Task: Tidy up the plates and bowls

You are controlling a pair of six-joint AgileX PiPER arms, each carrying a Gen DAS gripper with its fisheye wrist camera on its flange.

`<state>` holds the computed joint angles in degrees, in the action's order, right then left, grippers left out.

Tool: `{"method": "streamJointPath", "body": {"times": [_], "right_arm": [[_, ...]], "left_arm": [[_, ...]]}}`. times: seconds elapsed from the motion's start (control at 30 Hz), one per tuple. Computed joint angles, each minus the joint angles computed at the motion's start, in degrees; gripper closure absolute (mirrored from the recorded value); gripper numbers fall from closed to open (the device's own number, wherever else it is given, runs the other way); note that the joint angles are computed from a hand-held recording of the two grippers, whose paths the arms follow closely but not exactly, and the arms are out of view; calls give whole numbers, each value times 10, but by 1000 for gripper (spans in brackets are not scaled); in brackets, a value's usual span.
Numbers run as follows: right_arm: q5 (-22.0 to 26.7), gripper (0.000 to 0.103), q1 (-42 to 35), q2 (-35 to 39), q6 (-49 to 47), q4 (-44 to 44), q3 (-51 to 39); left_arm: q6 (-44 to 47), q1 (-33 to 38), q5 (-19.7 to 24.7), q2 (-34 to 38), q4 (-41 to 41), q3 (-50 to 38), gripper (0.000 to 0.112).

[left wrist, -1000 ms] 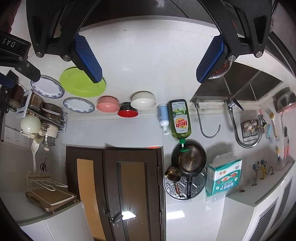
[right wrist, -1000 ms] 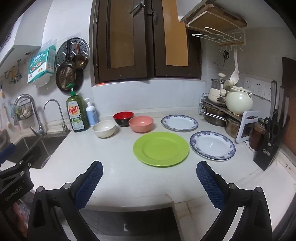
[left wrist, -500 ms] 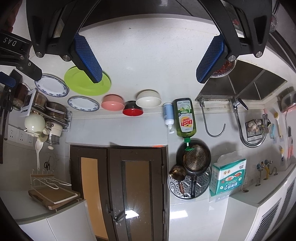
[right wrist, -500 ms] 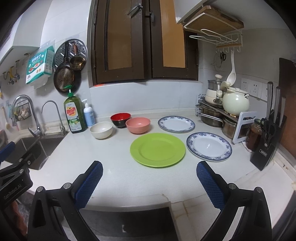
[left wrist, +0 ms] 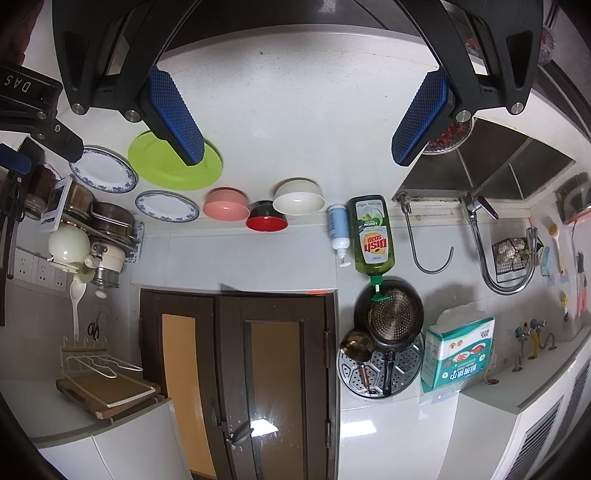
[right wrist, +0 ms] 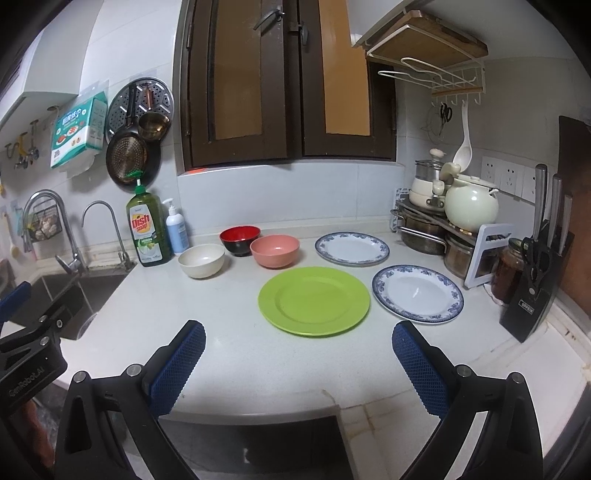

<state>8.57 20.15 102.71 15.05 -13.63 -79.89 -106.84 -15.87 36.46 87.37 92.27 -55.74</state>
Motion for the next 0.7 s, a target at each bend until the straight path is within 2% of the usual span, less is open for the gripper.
{"method": "streamJointPath", "body": {"times": [0.7], "right_arm": [[9, 1, 1, 12, 0, 1, -21]], "left_arm": [[-6, 6, -10, 7, 11, -7, 9]]}}
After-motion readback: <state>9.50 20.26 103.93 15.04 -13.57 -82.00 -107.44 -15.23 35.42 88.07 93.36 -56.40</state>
